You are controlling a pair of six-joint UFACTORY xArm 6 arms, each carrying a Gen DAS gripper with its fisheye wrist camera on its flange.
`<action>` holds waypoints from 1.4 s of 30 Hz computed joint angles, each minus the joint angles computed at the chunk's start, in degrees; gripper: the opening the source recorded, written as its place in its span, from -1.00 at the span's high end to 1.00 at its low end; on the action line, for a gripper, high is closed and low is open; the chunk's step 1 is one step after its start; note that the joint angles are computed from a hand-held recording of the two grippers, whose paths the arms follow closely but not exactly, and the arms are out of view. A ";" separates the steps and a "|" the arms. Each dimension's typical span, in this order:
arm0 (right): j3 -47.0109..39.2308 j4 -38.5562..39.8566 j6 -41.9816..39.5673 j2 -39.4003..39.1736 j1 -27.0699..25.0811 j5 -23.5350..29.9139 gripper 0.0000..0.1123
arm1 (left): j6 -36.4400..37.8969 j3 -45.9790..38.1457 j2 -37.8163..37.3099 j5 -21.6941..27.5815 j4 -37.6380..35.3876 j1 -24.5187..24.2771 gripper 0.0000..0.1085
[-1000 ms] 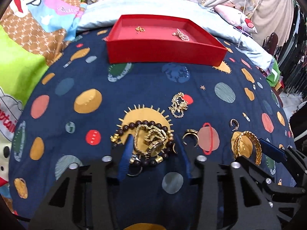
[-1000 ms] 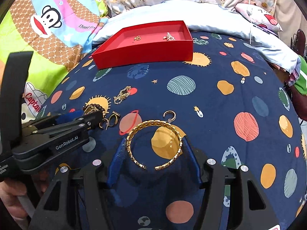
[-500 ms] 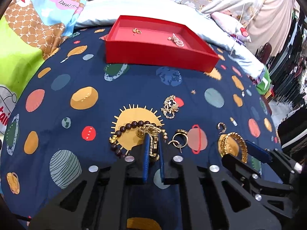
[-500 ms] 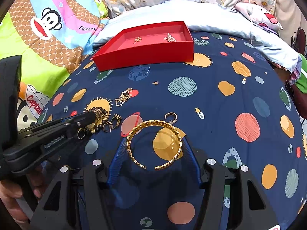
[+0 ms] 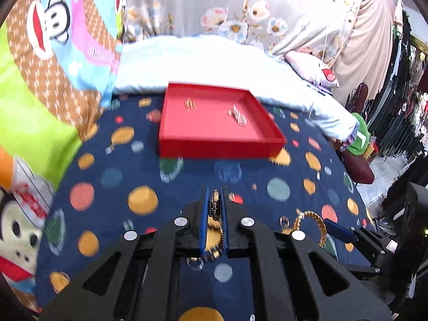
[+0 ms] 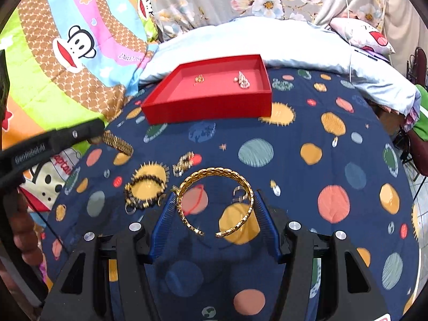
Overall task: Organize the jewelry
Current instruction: 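Carry the bangle and gold chain piece over the red tray with both tools, then open both tools to drop the bangle and chain into the tray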
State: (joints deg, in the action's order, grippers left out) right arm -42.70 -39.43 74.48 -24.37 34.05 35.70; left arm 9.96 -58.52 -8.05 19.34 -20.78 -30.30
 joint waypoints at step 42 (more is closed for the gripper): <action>-28.25 10.89 -22.62 31.63 -20.49 -14.22 -0.06 | -23.16 -64.30 47.30 14.70 27.97 1.57 -0.01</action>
State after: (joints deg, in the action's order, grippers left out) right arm -70.95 -28.54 51.86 7.26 13.56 21.47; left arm -13.20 -122.82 39.26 34.04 7.19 -28.73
